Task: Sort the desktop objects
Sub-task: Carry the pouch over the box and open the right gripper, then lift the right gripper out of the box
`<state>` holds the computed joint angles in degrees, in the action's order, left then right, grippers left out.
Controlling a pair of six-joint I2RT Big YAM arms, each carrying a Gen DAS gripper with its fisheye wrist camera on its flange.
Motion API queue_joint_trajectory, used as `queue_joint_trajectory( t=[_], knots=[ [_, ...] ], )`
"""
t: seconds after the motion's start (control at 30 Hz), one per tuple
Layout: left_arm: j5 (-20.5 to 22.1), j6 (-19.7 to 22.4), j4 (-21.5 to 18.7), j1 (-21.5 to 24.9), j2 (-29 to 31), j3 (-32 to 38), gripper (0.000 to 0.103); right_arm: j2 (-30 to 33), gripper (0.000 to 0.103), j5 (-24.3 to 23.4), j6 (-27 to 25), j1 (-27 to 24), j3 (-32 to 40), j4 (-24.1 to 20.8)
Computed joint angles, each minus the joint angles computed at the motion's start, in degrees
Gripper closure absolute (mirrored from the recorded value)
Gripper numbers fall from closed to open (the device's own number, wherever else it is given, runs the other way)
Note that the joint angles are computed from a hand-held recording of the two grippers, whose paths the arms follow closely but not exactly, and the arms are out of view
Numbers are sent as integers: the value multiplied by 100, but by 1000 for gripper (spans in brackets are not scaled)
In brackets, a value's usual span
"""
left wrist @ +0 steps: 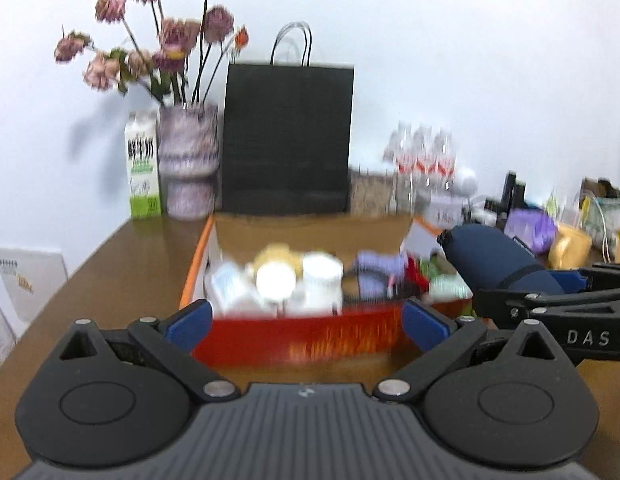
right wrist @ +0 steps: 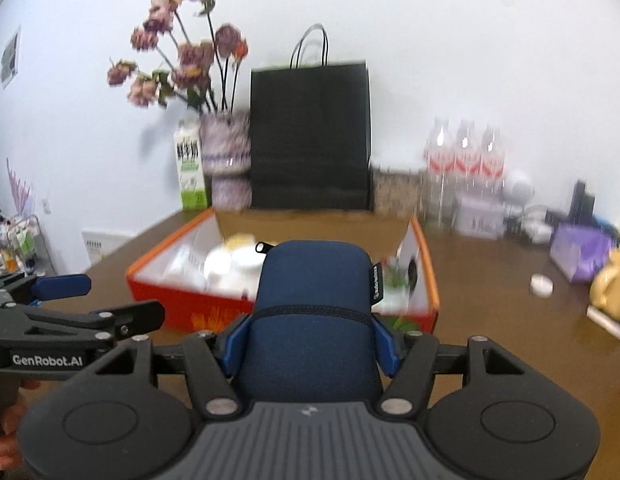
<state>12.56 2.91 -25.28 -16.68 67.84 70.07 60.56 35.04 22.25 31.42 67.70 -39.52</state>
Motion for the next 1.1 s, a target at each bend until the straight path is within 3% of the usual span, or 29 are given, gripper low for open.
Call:
queue_joint_trajectory(
  t=[0.27,0.57,0.8,0.9,1.0,1.1],
  knots=[
    [-238,-118,237,-84,893,1074,0,650,42,-462,-451,-677,688,467],
    [-385,-338,-186,58,1873,2005,0,1769,42,-1115,-403,-1282,1437,536],
    [-601,-192,-462,67,2210,2254,0,2077,41,-1162,-289,-1426,1377,584],
    [-740,-90,-504,14,2236,2234,0,2063,35,-1158,-161,-1470,1333,572],
    [-802,-23,-415,-23,2171,2141,0,1974,0,-902,-233,-1430,1283,628],
    [-803,-41,-341,-24,2121,2103,0,1842,0,-882,-348,-1410,1203,745]
  ],
)
